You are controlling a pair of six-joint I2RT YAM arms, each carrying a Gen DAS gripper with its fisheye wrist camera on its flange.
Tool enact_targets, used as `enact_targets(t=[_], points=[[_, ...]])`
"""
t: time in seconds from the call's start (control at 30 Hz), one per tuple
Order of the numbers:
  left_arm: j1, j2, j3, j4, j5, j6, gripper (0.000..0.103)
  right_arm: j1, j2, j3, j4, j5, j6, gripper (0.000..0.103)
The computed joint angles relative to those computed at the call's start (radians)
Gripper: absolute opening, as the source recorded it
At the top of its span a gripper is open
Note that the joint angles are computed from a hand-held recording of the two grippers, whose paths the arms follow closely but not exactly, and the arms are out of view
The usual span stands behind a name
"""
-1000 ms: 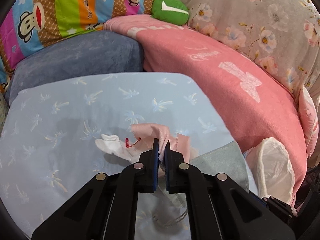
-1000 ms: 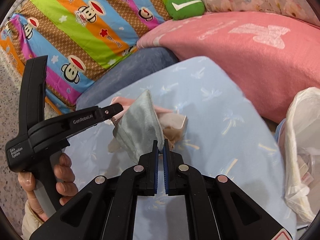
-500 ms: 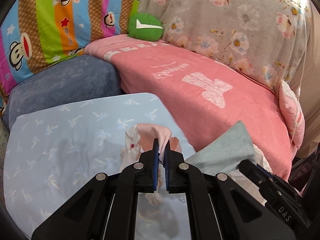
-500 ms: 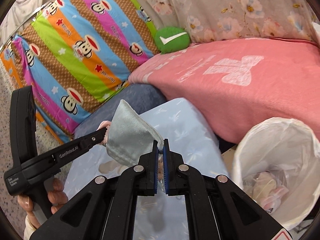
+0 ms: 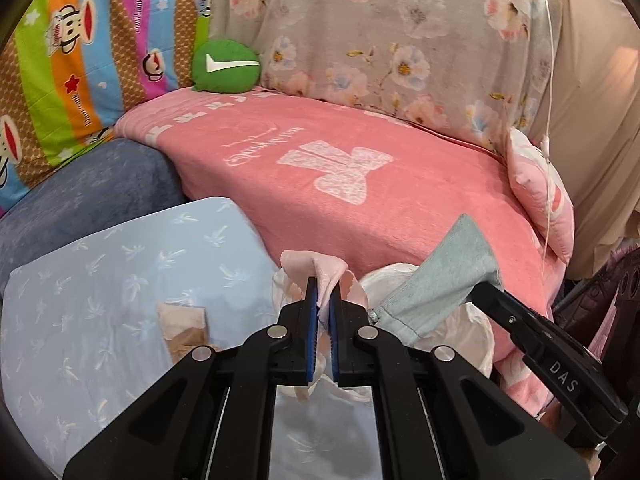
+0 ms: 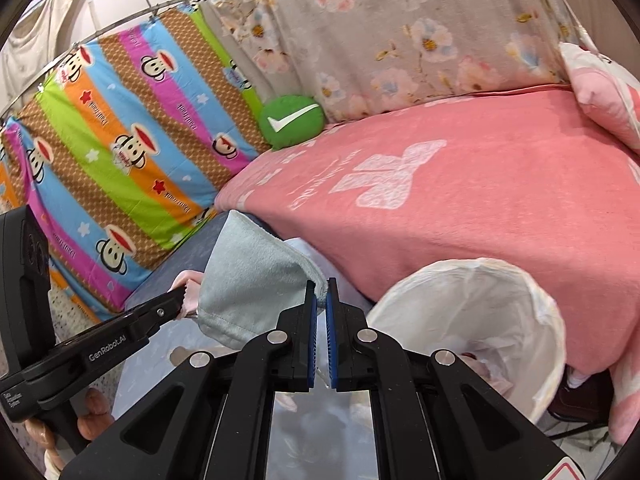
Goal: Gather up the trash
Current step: 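Carry the pink cloth and grey-green pouch in both tools over the wastebasket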
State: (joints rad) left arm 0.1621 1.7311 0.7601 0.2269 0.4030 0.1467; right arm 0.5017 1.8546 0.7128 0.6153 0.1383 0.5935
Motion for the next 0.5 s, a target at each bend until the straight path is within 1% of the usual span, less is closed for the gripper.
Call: enact_targets(t=[0.2, 0.43, 0.5], points=[[-0.027, -0.009, -0.015, -0.011, -0.006, -0.02, 0.005, -0.019, -0.024, -0.055, 0.026, -0.02, 0.003, 0.004], [0.029, 0.009, -0.049, -0.007, 0.009, -0.009, 0.007, 0.018, 0.021, -0.052, 0.048, -0.027, 0.012, 0.004], [0.04, 0.023, -0.049, -0.009, -0.003, 0.001, 0.007, 0.025, 0.029, -0.052, 0.055, -0.027, 0.018, 0.004]])
